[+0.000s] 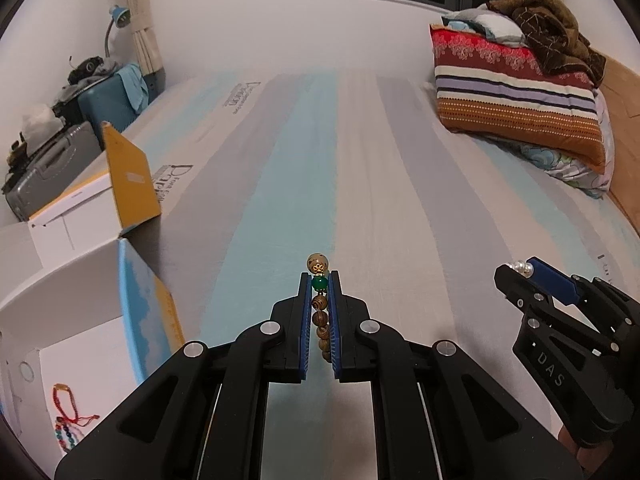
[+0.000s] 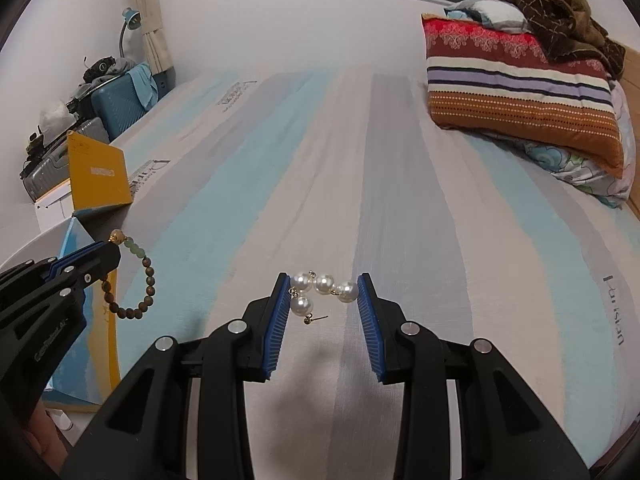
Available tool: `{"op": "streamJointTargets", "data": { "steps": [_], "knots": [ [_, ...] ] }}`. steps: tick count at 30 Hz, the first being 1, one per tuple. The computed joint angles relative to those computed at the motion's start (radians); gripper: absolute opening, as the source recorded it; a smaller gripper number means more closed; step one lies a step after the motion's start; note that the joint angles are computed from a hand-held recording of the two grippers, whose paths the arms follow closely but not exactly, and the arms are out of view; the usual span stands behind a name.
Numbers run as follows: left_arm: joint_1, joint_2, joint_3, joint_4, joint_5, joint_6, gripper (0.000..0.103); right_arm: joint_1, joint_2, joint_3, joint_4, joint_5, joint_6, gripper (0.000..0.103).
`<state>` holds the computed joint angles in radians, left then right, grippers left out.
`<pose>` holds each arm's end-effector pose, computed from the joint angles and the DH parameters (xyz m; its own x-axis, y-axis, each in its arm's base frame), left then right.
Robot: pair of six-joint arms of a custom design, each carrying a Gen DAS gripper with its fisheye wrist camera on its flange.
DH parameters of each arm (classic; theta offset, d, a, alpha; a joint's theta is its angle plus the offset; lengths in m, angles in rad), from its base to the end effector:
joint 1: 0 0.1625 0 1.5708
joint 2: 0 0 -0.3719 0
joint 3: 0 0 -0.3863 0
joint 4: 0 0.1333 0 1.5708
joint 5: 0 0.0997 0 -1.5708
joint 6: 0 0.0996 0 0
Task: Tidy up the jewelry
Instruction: 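Carry the pearl earrings in the right tool and wooden bracelet in the left tool over the box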
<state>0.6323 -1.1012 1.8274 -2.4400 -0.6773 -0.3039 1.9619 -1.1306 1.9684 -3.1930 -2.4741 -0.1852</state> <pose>-0.3309 -0.5039 0.1901 -0.6778 0.2447 -0.6933 0.6242 0.6898 -0.3668 0.2534 -0.4700 0.2386 -0.7207 0.1517 0.6765 -0.4095 0.6942 -0.5920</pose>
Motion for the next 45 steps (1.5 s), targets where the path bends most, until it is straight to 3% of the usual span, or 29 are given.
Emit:
{"op": "streamJointTargets", "data": {
  "steps": [13,26,45],
  "knots": [
    [-0.029,-0.146,0.077,0.053,0.024,-0.046,0.007,0.079,0.034,-0.027,0.032,-0.024,0.037,0.033],
    [-0.049,-0.356,0.163,0.162,0.149,-0.118,0.007,0.141,0.158,-0.114,0.070,0.012,0.068,0.033],
    [0.066,-0.566,0.216,0.362,0.254,-0.237,0.007,0.230,0.371,-0.308,0.155,0.096,0.087,0.033]
  ]
}}
